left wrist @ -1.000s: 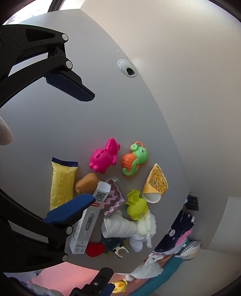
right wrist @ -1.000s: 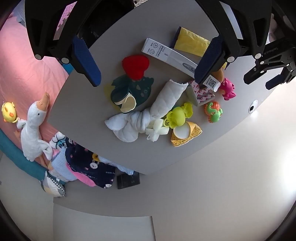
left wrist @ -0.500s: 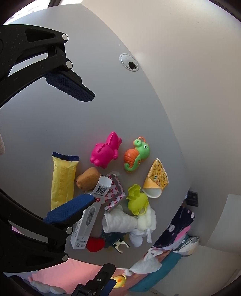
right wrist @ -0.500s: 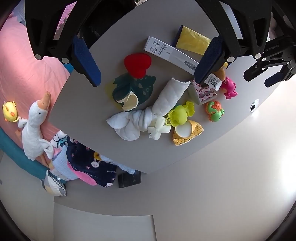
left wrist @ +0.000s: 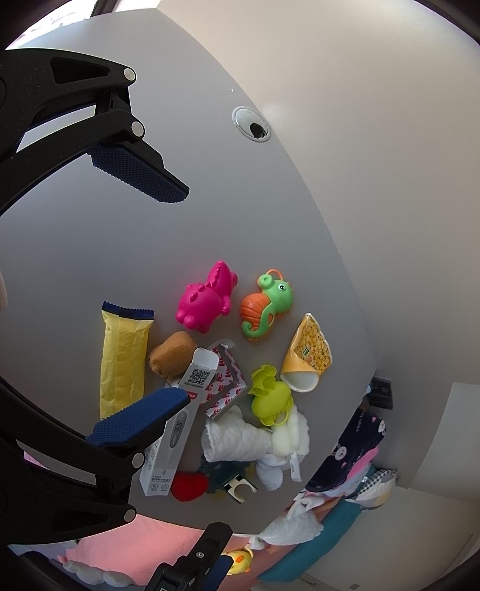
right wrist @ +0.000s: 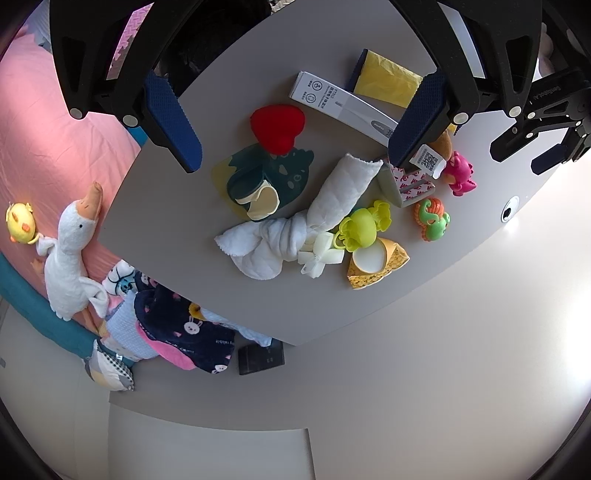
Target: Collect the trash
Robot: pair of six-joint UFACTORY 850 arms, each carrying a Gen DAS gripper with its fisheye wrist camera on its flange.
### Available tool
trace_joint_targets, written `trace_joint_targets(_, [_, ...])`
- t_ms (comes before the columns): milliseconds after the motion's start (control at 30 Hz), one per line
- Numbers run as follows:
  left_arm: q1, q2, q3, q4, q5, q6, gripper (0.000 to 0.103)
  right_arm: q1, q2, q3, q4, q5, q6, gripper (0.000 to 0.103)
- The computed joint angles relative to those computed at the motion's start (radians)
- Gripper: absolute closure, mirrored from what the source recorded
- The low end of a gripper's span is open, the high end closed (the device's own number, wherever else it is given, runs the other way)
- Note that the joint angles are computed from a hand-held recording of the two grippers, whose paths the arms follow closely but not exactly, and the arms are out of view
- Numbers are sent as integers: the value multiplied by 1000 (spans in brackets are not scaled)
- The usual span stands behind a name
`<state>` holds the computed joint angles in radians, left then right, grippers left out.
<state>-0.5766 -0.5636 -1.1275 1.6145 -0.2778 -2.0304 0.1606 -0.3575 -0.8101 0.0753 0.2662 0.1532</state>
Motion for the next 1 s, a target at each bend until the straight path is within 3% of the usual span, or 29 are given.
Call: trace_joint_targets(1000, [-2,-4,-3,-33,-7,28,6,-4,-1,4,4,1,-5,3])
